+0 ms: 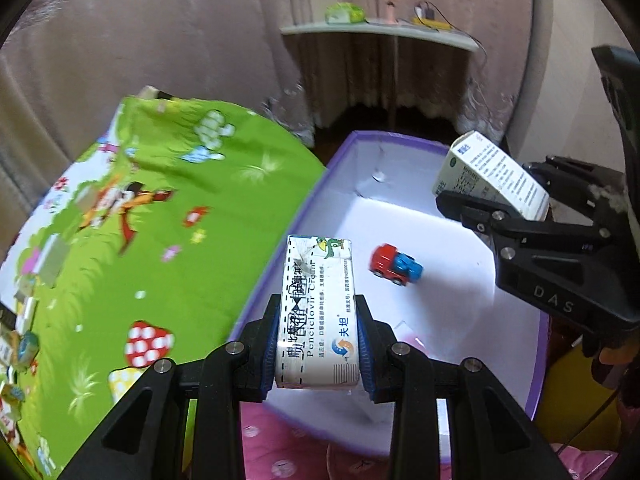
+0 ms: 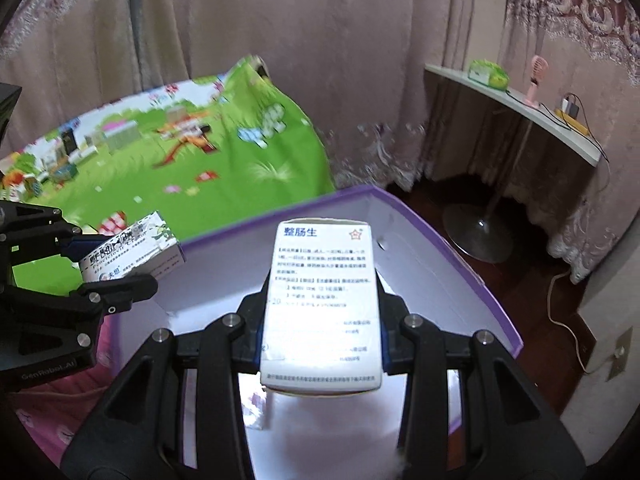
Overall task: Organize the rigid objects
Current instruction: 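Open both tools to drop the medicine boxes into the storage box, then grasp the blue-green foil box with the right tool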
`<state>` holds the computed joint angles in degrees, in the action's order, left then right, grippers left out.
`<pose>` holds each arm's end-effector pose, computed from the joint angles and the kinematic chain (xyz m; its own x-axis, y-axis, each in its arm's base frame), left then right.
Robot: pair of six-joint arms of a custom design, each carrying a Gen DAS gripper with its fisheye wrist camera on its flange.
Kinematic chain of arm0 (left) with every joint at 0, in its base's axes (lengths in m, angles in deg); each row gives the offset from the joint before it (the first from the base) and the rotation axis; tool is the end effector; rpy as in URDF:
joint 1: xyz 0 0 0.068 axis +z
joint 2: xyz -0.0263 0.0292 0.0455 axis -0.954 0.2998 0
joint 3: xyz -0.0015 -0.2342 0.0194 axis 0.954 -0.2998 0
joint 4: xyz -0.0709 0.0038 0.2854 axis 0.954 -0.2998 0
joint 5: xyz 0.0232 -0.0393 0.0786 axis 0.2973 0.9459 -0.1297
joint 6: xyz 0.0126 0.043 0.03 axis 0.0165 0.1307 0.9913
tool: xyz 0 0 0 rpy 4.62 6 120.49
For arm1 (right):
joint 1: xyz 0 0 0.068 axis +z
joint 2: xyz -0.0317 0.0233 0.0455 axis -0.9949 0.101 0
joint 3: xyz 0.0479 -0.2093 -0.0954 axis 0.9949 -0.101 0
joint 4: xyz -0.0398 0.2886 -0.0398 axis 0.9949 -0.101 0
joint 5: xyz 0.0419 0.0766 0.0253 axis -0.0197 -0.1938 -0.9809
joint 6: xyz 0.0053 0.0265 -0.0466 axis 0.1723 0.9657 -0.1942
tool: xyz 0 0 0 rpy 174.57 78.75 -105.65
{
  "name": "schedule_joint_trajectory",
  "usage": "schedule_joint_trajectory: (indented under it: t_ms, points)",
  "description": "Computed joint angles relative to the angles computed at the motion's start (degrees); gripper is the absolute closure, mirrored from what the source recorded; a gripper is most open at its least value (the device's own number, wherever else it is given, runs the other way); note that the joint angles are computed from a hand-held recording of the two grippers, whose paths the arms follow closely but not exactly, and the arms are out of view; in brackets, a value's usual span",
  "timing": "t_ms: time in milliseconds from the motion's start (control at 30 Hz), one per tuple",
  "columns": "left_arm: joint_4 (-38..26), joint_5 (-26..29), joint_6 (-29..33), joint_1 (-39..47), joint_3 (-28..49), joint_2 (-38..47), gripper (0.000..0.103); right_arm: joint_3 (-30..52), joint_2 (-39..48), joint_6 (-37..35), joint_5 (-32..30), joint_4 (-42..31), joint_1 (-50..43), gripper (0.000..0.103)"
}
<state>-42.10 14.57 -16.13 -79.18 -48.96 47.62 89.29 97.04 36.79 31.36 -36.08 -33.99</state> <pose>0.2269 -0.0346 0.1866 -0.5786 0.5789 -0.5746 0.6345 0.7621 0.1290 0.1979 0.2052 0.1651 -0.6667 -0.0060 -0.7453 0.0069 0.9999 -0.0142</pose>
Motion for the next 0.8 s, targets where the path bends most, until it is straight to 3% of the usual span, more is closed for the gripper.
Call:
schedule_joint_trajectory:
  t_ms: [200, 267, 333, 400, 500, 700, 800]
  points:
    - [1.28, 4.21, -1.23, -0.99, -0.02, 4.79, 0.068, -1.68, -1.99, 1.8, -2.18, -4.17, -2.12, 0.059]
    - [-0.55, 8.04, 0.02, 0.69, 1.61, 8.44, 0.061, -1.01, -1.19, 2.19, -2.53, -5.2, -2.41, 0.058]
    - [-1.86, 11.43, 1.8, 2.86, 2.91, 11.28, 0.047, 1.76, 2.08, 3.32, -2.19, -7.53, -2.51, 0.05]
    - [-1.4, 13.62, 3.14, 6.05, 2.45, 10.8, 0.044, 4.93, 5.56, 4.88, -1.38, -9.49, -2.33, 0.039]
    - [0.46, 16.09, 4.63, 12.82, 3.31, 11.67, 0.042, 10.46, 11.0, 3.55, -2.39, -8.95, -1.53, 0.037]
    - [6.49, 19.93, 7.47, 33.14, 11.7, 21.93, 0.041, 30.59, 29.82, -10.16, -4.84, -4.88, 2.92, 0.031]
    - [12.12, 20.07, 6.57, 43.54, 18.79, 31.25, 0.032, 45.54, 42.73, -19.34, -9.99, -2.63, 3.58, 0.028]
